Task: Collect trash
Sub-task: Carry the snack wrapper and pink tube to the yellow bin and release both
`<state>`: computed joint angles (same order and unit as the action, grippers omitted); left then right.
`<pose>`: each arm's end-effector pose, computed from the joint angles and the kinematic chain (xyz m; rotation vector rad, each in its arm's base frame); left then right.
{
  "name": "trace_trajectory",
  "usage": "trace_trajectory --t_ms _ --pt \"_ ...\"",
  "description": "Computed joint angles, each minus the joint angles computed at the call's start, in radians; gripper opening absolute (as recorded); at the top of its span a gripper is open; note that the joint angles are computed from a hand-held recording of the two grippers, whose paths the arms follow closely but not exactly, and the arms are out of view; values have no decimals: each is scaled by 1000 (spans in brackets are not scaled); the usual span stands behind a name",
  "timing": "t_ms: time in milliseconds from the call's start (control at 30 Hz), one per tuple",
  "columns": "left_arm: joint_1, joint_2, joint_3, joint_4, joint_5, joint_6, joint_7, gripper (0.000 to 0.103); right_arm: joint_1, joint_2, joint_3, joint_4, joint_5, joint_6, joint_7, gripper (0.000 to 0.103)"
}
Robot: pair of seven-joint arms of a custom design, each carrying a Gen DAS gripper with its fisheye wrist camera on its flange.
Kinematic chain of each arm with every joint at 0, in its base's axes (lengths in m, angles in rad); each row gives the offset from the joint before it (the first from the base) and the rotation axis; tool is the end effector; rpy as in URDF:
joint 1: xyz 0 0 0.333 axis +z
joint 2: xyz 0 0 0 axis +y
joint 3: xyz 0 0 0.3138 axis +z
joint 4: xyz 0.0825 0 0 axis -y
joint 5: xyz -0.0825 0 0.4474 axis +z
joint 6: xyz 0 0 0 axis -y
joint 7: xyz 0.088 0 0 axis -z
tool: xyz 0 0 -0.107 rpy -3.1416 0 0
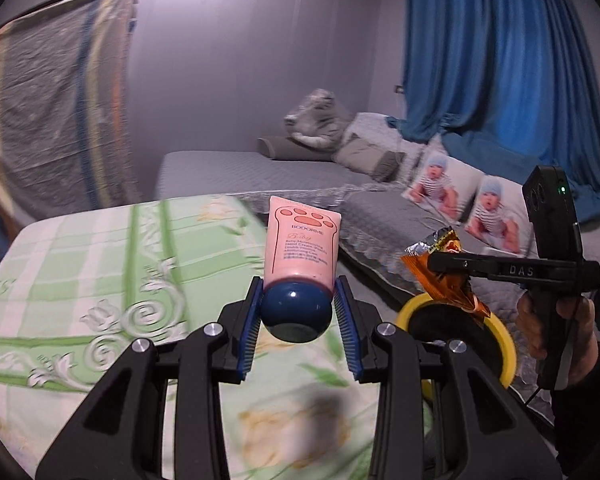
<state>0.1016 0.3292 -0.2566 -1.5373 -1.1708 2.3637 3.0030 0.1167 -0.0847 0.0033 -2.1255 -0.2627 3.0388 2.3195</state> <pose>0.7532 -0.1039 0.5150 -0.8476 2.2942 -1.5431 0.6214 0.0950 0.5372 -1.2315 1.8214 -0.5837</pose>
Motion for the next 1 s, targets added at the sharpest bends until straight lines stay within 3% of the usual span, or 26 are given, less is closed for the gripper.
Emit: trace_trajectory --t_ms 133,233,333,500,567,800,833,933,1000 --pt "-44 9 -26 9 42 -65 -12 34 -232 -132 138 -123 -491 -29 558 28" --pt "-85 35 -43 33 84 -97 -27 34 -324 -231 174 -225 -633 -33 801 28" --pt "-134 78 -54 72 154 -110 -81 34 -358 -302 194 -288 -693 -114 921 28" --pt "-190 162 -74 148 270 -138 -182 34 -346 -345 152 -372 -658 -125 999 29" --pt "-210 200 -79 185 318 -153 -219 34 -346 -336 131 -392 -638 -80 1013 29" --pt "-235 242 -105 204 386 -134 -293 35 -393 -353 156 -444 -597 -42 1023 34" --pt "-238 250 -106 214 392 -136 -308 39 -398 -359 162 -448 -594 -49 1022 36" --pt "-217 226 -118 182 363 -101 -309 72 -416 -385 190 -456 -592 -92 1063 60" --pt "-196 213 -126 165 327 -87 -295 74 -414 -399 186 -469 -588 -98 1079 61"
